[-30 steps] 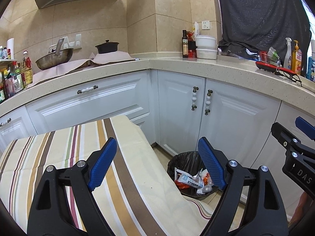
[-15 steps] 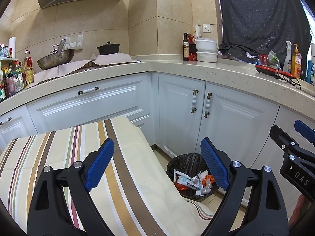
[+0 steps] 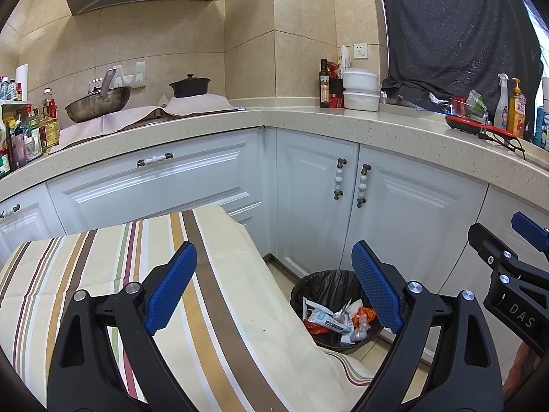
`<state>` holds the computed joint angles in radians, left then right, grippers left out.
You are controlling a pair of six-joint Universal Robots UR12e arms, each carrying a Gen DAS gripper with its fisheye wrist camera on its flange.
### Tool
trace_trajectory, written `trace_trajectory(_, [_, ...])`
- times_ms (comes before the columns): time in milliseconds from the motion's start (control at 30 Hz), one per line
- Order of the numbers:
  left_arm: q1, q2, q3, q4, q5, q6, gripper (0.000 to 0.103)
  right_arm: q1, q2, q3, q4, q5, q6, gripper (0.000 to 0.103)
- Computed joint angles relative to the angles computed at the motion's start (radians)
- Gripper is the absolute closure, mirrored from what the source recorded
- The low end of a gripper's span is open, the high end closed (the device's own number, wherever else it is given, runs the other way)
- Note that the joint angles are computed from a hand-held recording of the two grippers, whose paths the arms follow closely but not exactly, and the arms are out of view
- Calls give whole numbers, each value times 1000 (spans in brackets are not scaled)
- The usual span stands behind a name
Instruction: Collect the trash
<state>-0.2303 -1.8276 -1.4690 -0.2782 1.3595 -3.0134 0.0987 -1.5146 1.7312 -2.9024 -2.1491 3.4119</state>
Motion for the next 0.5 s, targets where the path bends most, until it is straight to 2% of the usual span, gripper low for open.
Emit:
trace_trajectory(367, [-1, 3, -7, 28, 1, 3, 6, 0, 0, 0, 0, 1, 0, 25])
trace_trajectory(500, [2, 4, -6, 18, -22, 7, 5, 0, -1, 1, -1, 0, -2, 24])
